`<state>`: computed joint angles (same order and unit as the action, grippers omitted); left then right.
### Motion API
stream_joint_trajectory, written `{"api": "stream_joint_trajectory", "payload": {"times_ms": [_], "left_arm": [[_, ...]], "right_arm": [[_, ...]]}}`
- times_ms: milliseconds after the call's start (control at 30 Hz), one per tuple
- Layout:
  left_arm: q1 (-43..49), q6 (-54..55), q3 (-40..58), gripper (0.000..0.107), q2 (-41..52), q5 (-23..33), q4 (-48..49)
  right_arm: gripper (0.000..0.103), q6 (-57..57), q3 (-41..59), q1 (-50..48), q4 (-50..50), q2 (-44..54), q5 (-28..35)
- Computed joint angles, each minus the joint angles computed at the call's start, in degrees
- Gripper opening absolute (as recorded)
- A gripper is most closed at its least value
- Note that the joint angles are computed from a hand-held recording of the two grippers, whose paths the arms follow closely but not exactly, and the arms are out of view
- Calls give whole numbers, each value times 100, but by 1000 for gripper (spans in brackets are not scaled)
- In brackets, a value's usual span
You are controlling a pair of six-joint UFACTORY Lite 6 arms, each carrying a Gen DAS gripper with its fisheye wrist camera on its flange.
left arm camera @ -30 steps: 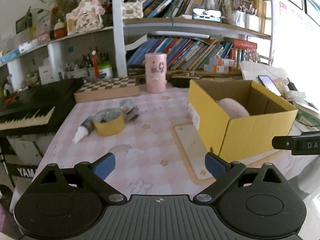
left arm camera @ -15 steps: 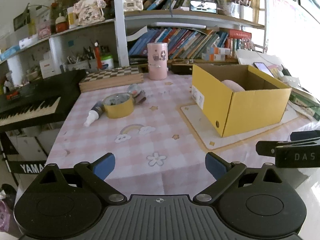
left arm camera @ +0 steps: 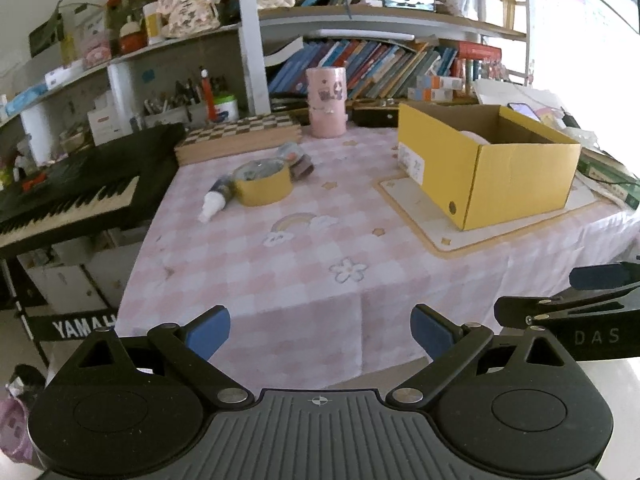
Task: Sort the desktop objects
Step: 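Withdraw both open tools from the yellow box back over the table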
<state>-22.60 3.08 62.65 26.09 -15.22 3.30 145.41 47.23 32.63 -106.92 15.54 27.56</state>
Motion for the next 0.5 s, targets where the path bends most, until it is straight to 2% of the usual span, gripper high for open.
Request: {"api": "stream_joint_trajectory", "payload": {"times_ms": [500], "left_arm": [[622,-83,-520,99,-389,-220,-32]], "right_arm": [[91,-509,862,428,206,602,-45]]}}
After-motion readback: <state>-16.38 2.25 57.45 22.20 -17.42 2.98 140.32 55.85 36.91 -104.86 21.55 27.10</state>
